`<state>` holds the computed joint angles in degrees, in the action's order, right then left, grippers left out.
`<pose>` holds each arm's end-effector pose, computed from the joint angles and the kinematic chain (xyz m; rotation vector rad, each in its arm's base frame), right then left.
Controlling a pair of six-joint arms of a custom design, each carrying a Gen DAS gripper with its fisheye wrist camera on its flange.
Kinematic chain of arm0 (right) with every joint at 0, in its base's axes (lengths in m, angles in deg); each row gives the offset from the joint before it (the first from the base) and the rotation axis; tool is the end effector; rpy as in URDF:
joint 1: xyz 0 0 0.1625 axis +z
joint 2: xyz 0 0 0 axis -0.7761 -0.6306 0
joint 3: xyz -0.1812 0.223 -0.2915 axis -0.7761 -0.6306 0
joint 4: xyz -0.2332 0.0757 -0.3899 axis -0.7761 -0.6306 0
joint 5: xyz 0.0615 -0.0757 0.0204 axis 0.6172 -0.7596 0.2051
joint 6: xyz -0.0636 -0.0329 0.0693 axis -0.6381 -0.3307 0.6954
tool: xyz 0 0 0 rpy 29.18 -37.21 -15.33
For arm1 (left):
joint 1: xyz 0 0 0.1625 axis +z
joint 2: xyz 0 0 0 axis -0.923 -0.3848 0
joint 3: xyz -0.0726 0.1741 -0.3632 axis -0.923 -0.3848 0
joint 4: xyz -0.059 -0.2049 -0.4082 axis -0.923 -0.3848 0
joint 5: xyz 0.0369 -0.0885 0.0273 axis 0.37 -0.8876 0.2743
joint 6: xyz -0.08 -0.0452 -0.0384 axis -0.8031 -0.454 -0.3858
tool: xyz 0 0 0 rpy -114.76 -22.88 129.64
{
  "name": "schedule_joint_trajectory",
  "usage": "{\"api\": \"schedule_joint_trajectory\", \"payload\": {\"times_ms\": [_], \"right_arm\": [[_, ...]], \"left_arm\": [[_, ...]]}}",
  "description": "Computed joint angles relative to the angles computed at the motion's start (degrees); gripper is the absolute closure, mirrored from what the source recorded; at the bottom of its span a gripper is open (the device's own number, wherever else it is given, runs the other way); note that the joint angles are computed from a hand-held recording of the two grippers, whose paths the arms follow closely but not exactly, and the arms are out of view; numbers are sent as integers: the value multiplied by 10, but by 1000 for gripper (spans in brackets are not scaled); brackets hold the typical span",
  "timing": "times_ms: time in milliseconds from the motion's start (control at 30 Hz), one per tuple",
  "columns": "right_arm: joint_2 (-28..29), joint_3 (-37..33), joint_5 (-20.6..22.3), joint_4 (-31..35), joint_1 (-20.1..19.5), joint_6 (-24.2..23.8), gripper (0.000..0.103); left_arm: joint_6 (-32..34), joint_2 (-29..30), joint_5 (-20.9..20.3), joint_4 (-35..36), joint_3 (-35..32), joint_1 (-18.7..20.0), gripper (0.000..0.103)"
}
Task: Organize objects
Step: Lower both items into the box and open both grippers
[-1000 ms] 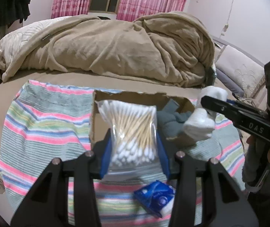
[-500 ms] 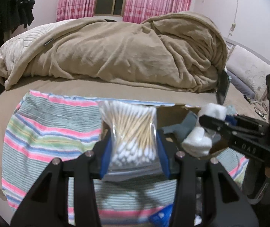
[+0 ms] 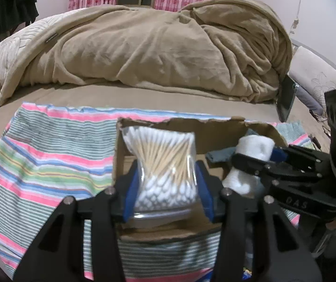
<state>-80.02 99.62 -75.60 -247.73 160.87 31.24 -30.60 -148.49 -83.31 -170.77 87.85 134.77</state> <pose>0.2584 -0.4709 -0.0513 0.5995 -2.4342 0.8296 0.0026 -0.4714 0.2135 0.6522 2.4464 -0.8384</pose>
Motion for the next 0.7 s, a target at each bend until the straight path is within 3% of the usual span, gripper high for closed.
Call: {"api": "schedule_joint_trajectory", "payload": {"times_ms": [67,133,233,533,700], "right_arm": [[-5,4,11,3,-4,4,40],[-7,8,11,-8,-2,2,31],[-15,19,10,-18,2,8,31],[-46,66,-12,-66,34,27,31],[-61,93,-28,-75,58,41,31]], "left_arm": [[-3,-3,4,-2,3,-3,41],[-6,-12,3,-4,9,-6,33],[-11,-32,6,-6,20,-14,26],[-39,-136,22,41,72,-54,25],[-63,-209,49,80,112,-95,25]]}}
